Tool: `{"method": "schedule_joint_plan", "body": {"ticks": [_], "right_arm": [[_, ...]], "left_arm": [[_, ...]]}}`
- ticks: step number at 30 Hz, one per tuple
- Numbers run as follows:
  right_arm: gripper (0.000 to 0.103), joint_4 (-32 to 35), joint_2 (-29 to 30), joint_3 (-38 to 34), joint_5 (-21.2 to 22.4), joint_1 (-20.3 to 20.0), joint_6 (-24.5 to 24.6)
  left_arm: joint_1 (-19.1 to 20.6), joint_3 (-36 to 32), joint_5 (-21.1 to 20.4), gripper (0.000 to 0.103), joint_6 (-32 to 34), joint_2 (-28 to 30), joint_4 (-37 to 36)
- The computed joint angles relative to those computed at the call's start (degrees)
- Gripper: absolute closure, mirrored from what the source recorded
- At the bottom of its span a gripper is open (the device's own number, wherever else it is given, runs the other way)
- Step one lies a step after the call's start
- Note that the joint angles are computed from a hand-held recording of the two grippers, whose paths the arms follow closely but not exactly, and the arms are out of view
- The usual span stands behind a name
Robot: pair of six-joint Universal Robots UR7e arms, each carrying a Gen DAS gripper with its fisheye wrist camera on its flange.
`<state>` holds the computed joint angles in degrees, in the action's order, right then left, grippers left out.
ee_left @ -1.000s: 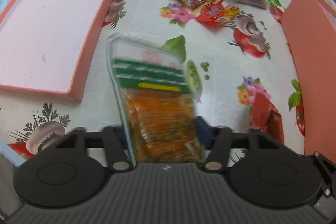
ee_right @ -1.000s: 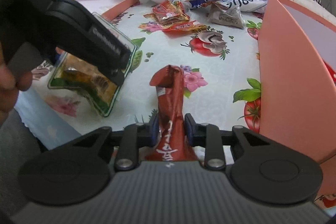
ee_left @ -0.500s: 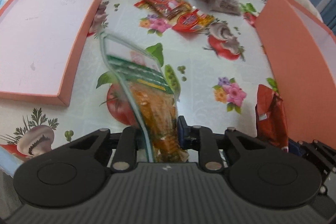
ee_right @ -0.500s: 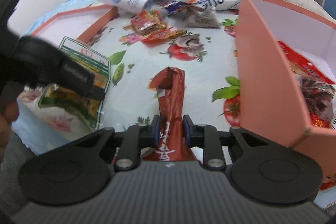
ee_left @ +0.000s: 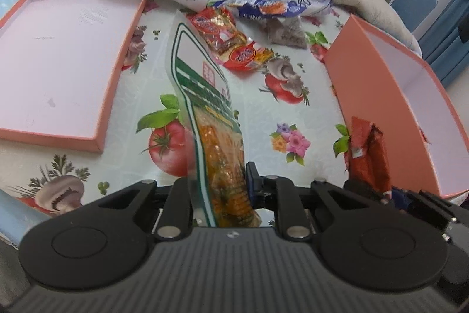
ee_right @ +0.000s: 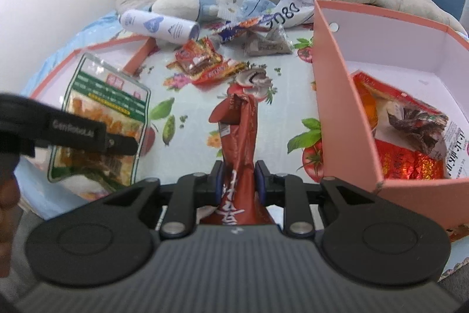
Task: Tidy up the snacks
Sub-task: 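Lift the green-labelled bag with left tool while right tool lifts red-brown wrapper, then lower both snacks into the deep pink box and open both tools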
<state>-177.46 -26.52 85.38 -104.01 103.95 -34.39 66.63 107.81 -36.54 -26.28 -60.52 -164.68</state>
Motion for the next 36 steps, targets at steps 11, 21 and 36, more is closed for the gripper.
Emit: {"method": "schedule_joint_plan", "body": {"ticks": [11, 21, 36], "right_arm": [[0.077, 1.3, -3.7, 0.1, 2.7, 2.1, 2.7], [0.077, -0.2, -6.2, -0.5, 4.1, 2.9, 2.4], [0.077, -4.3, -8.7, -3.2, 6.0, 1.3, -0.1]], "left_arm": [[-4.7, 1.4, 2.3, 0.083, 2.1, -3.1, -2.6], [-7.7, -1.9, 4.4, 0.083, 9.1, -1.2, -6.2], [-10.2, -13.2, -3.1, 0.083, 20.1, 6.5, -12.7]]}}
